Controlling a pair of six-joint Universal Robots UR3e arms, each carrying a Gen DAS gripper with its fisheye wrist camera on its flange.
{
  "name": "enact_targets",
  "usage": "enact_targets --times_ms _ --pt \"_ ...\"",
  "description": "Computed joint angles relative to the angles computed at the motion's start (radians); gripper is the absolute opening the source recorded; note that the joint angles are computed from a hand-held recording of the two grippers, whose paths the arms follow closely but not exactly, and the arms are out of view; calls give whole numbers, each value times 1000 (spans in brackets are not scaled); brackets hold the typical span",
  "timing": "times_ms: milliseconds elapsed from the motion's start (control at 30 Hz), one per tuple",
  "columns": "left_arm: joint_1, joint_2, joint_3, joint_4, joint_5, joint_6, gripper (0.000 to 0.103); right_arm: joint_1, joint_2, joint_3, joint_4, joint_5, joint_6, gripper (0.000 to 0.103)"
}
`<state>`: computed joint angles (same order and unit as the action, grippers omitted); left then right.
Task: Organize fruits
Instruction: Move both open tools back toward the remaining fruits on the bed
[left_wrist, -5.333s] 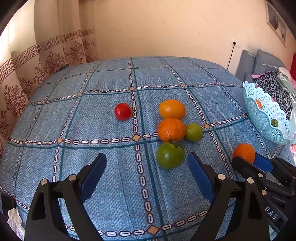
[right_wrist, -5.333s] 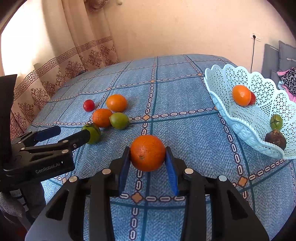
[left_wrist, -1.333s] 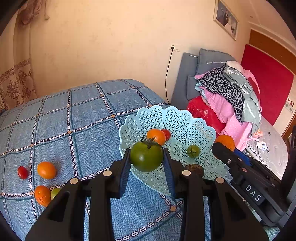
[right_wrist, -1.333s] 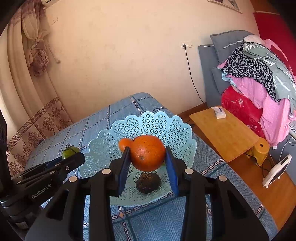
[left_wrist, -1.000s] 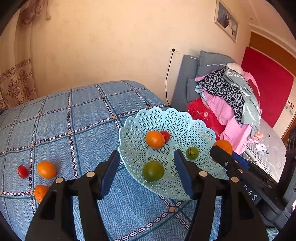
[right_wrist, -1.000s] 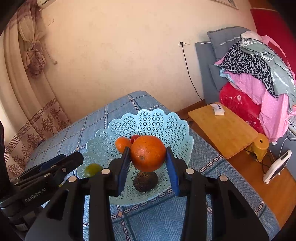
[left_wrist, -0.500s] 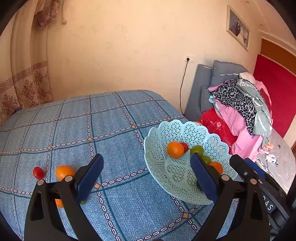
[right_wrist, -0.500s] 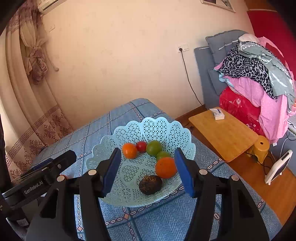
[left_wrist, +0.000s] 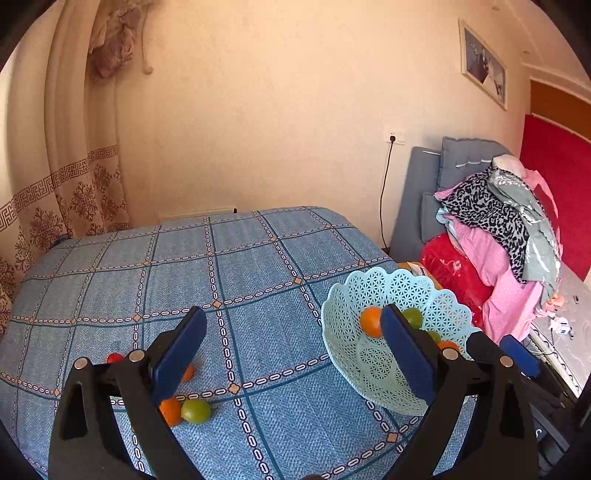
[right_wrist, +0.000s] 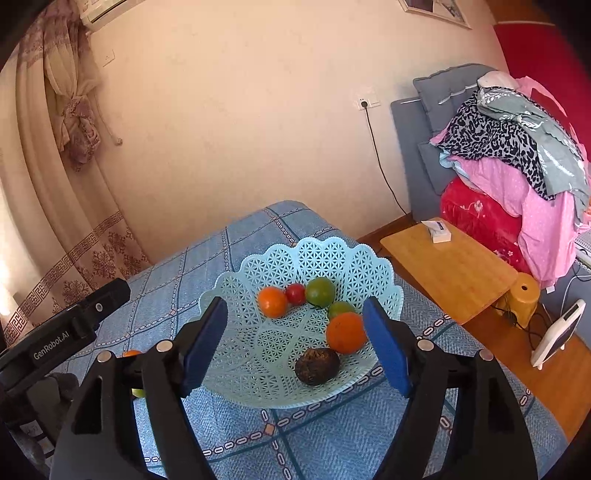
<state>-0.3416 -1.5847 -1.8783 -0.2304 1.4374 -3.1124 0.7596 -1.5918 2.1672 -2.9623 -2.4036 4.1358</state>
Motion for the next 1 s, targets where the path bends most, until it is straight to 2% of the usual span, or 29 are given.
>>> enact_targets --times_ms 333,400,500,667,767,1000 --pt "34 75 -16 -2 15 25 94 35 40 -67 17 -22 -15 78" --pt "52 98 -28 -2 16 38 98 39 51 -77 12 -20 -17 78" --pt "83 135 -59 7 19 53 98 43 71 -94 4 -10 -23 79" --pt "162 192 -93 -22 -37 57 98 51 111 -133 -2 10 -40 79" --pt "187 207 -113 -27 -38 73 98 55 129 -152 -14 23 -61 85" --pt "258 235 -158 -42 -43 95 98 63 168 -203 -10 43 -86 87"
